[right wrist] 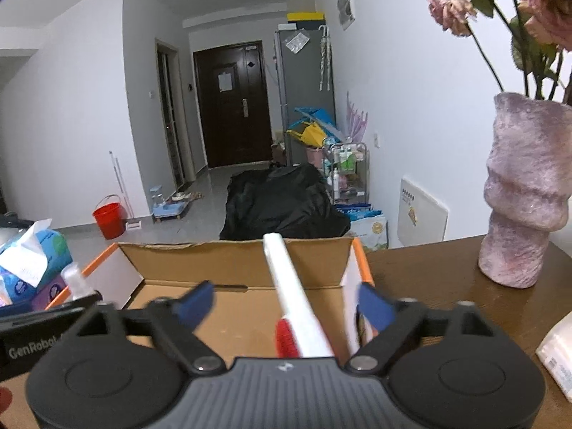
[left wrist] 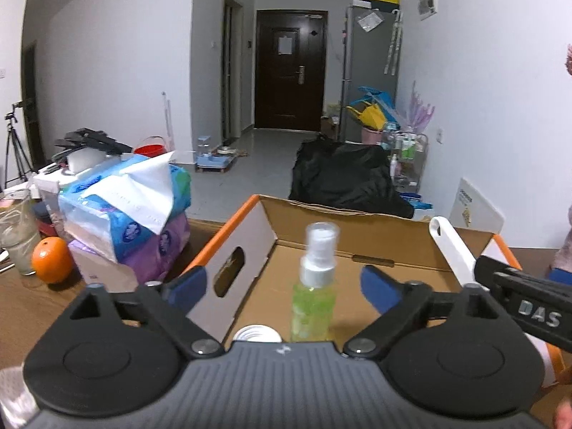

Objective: Organize rigid objects
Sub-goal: 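Open the left tool to set the spray bottle in the box while the right tool releases the lint roller, then withdraw both tools from the box toward the remaining caps and plug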

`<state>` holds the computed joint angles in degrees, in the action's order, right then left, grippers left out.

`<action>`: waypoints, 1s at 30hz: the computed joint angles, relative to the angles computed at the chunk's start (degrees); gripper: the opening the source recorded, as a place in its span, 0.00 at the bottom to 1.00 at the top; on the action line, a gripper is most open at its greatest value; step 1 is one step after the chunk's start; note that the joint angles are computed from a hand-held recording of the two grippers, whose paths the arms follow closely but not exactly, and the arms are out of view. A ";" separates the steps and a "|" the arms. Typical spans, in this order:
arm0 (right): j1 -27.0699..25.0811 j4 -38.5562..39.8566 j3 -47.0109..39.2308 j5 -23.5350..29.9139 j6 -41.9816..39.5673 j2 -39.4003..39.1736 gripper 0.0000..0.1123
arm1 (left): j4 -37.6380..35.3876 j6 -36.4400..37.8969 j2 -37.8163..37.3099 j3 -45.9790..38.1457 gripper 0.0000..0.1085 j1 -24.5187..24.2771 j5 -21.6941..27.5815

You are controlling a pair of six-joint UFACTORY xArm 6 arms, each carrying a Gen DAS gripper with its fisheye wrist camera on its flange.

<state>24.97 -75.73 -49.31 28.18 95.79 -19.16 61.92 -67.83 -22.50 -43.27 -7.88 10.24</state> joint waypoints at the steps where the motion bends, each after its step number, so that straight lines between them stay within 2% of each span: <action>1: 0.09 -0.57 0.19 0.17 0.23 -0.27 0.88 | 0.39 -0.45 -0.10 -0.04 0.92 -0.08 0.47; 3: 0.32 -0.50 0.46 0.71 0.00 -0.63 0.92 | -0.48 0.08 -0.40 0.27 0.95 0.02 0.42; 16: 0.89 0.79 2.42 1.45 -2.80 -3.57 0.92 | -9.45 6.35 -2.23 2.22 0.95 0.09 0.55; 19: 0.86 0.52 3.23 1.47 -3.14 -4.87 0.92 | -7.56 5.28 -3.55 2.99 0.95 -0.08 1.16; 23: 1.46 -0.94 4.75 2.01 -2.96 -6.78 0.92 | -8.79 6.40 -5.25 4.81 0.95 0.21 -0.02; 26: 2.34 -1.73 5.97 3.04 -3.04 -8.20 0.92 | -6.04 4.54 -6.45 5.69 0.95 0.19 0.42; 30: 3.31 -2.83 7.82 3.98 -2.78 -10.46 0.92 | -2.73 1.67 -7.69 7.38 0.95 1.55 -1.57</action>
